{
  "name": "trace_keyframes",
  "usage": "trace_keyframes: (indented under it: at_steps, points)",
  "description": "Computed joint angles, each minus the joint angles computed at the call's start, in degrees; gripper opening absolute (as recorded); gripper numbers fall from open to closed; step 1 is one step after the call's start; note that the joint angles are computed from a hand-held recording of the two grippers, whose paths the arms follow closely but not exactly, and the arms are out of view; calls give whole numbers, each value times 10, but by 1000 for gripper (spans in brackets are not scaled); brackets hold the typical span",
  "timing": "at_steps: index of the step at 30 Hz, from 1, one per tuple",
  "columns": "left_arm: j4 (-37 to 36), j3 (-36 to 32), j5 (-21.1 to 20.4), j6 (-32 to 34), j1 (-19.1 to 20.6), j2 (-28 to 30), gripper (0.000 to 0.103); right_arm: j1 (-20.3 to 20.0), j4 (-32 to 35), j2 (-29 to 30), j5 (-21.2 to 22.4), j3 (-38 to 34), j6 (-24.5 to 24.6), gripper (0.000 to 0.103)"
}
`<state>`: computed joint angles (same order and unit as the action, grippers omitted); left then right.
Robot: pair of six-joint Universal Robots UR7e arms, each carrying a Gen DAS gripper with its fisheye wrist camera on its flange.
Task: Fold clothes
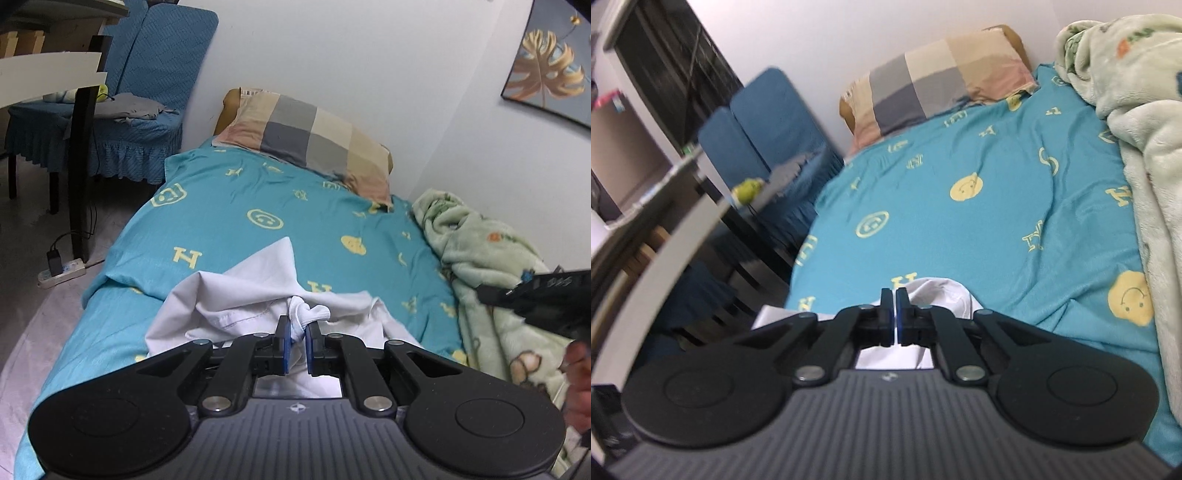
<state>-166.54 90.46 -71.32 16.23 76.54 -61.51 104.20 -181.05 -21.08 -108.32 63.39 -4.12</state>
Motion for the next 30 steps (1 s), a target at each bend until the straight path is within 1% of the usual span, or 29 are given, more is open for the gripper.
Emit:
trace_keyframes:
  at_steps: [2,4,6,7,8,9,10,11,13,15,18,20,22,23,25,26,27,30]
  points:
    - [-1,12,7,-2,-4,-7,10,-1,-19,-10,8,19,5,2]
    - [-8,22,13,-4,-9,-11,14,-5,-29,-19,19,37,15,2]
    - [-19,33,20,-9,-13,-15,26,-9,-33,-26,27,47,26,2]
    - [-24,38,20,-12,-14,-19,28,-12,-33,-28,29,50,31,2]
    - [-27,42,18,-15,-15,-21,34,-14,-33,-29,32,51,37,2]
    - [-33,45,13,-13,-16,-23,42,-16,-32,-30,37,52,44,2]
    - [-41,47,6,-9,-17,-24,49,-19,-31,-31,42,53,50,2]
    - [-49,49,-1,-5,-17,-24,58,-20,-28,-31,45,52,52,2]
    - [-61,51,-18,7,-18,-24,62,-21,-22,-30,52,51,54,2]
    - [-69,46,-25,11,-18,-16,68,-21,-17,-29,59,50,53,2]
    - [-84,30,-20,17,-18,5,68,-23,-10,-30,69,49,57,2]
    - [-78,6,-16,15,-16,25,68,-24,-6,-29,71,48,61,2]
    - [-71,-20,-8,29,-15,47,67,-24,4,-25,64,41,62,3]
    - [-68,-33,3,41,-15,59,65,-25,11,-23,64,37,62,3]
    - [-65,-53,29,64,-17,82,51,-26,29,-17,64,28,56,4]
    - [-63,-61,35,69,-16,90,29,-26,40,-15,65,23,52,5]
    - [-59,-65,36,67,-14,93,10,-28,50,-12,70,18,53,5]
    - [-63,-59,21,52,-9,82,9,-33,82,2,77,-6,58,6]
